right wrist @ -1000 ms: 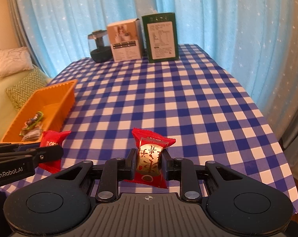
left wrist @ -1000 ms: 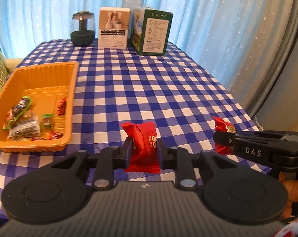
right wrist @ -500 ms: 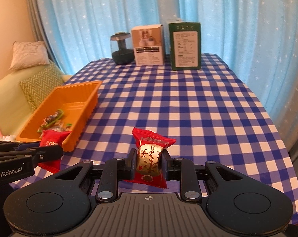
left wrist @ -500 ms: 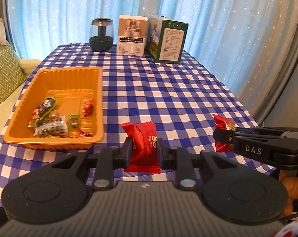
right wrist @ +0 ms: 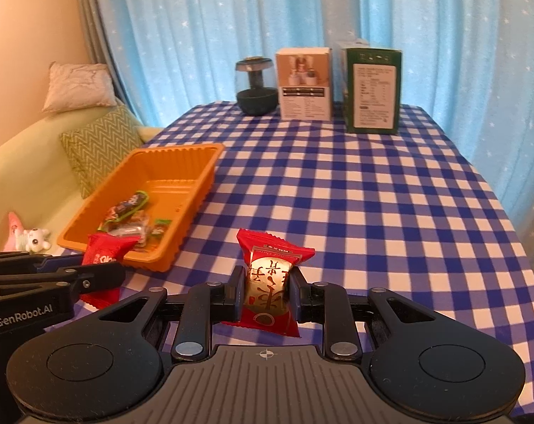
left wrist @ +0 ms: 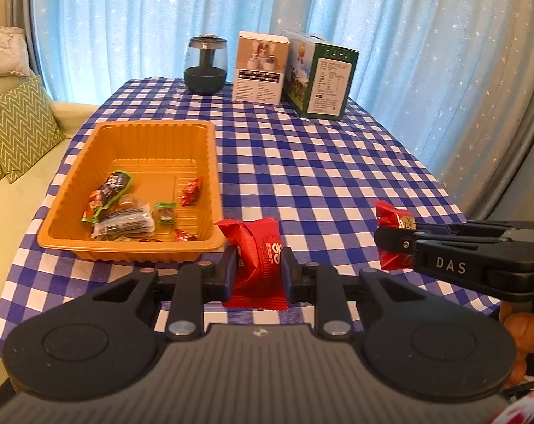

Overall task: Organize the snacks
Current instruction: 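Carry both held red candies over the orange tray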

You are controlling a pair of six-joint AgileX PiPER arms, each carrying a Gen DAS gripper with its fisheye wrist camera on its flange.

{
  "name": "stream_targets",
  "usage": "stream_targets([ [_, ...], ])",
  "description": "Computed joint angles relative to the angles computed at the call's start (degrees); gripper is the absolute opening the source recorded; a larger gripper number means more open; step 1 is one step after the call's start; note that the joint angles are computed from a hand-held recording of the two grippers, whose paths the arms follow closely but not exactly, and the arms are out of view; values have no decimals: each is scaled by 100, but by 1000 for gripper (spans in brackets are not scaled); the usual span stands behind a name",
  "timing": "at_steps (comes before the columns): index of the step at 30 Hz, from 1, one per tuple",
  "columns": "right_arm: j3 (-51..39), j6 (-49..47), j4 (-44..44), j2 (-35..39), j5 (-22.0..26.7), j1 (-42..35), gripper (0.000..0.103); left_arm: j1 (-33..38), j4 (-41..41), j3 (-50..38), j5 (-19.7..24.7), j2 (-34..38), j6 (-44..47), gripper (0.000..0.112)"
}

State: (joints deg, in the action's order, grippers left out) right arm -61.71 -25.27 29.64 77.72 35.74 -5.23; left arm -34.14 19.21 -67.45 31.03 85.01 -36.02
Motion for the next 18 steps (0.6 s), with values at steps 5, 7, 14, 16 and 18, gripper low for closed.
stream_targets([
  [5, -137, 138, -113, 108, -38, 312, 26, 221, -105, 101, -5, -108, 144, 23],
  [7, -204, 193, -165, 165, -57, 442, 26, 334, -207, 127, -14, -140, 266, 23],
  [14, -447, 503, -346, 419, -39, 813, 26, 611, -280, 161, -13, -205, 413, 23],
  [16, -501, 557, -394, 490, -33, 903, 26, 698, -333, 177, -32, -223, 458, 23],
  [18, -557, 549, -374, 562, -23, 965, 26, 786, -381, 206, -49, -250, 517, 23],
])
